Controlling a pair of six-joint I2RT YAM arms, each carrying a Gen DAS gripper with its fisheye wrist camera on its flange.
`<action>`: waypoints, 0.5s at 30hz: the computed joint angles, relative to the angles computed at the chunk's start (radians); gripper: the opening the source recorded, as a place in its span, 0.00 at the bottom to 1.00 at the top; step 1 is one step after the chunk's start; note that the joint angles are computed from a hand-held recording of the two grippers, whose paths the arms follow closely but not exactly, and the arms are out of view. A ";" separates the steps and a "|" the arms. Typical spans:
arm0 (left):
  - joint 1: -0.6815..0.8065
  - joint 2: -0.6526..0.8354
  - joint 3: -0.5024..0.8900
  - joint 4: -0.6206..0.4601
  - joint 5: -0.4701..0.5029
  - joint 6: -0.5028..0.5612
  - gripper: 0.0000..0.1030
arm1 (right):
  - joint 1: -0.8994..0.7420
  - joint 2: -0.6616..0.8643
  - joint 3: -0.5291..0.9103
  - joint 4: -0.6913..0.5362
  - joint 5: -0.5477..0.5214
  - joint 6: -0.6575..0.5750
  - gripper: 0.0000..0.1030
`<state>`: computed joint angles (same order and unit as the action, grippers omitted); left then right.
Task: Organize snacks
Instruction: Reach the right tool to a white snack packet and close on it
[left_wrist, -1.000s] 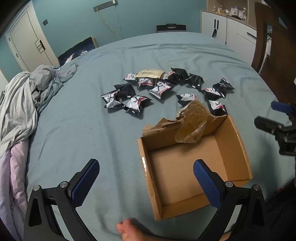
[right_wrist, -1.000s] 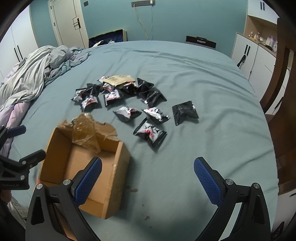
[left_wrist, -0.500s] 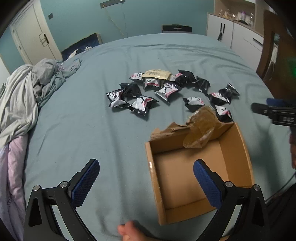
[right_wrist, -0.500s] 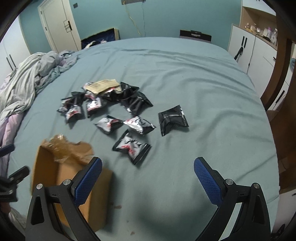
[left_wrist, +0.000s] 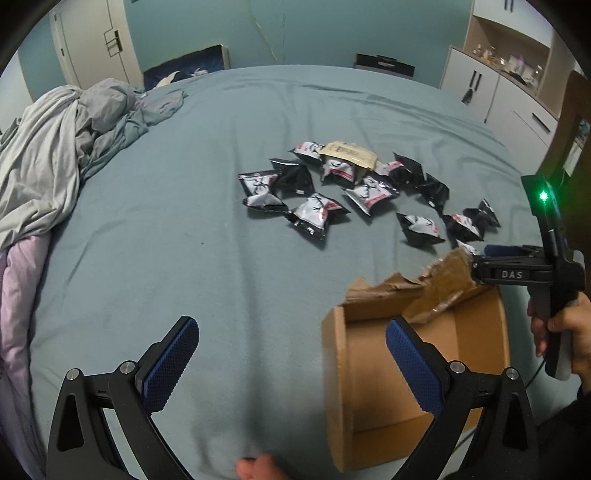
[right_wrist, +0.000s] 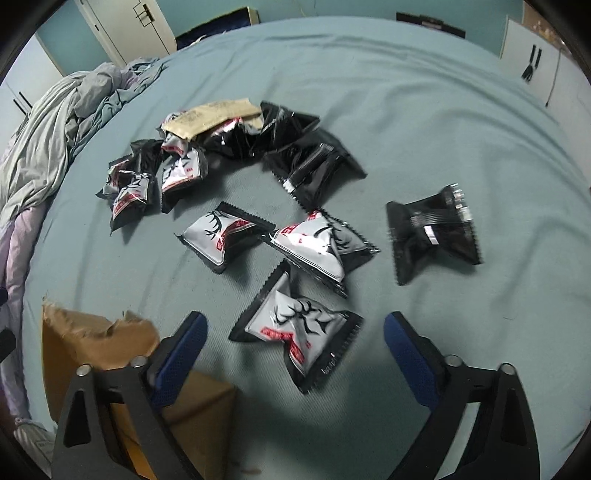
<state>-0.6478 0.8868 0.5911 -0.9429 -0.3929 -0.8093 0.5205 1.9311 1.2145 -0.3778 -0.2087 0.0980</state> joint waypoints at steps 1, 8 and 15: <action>0.007 0.005 -0.002 0.005 -0.001 0.005 1.00 | 0.006 0.015 0.008 0.000 0.010 0.003 0.72; 0.106 0.030 -0.016 0.085 0.026 0.090 1.00 | -0.001 -0.004 -0.023 0.044 0.034 0.028 0.29; 0.366 0.153 0.001 0.300 0.080 0.398 1.00 | -0.029 -0.138 -0.121 0.101 -0.015 0.066 0.26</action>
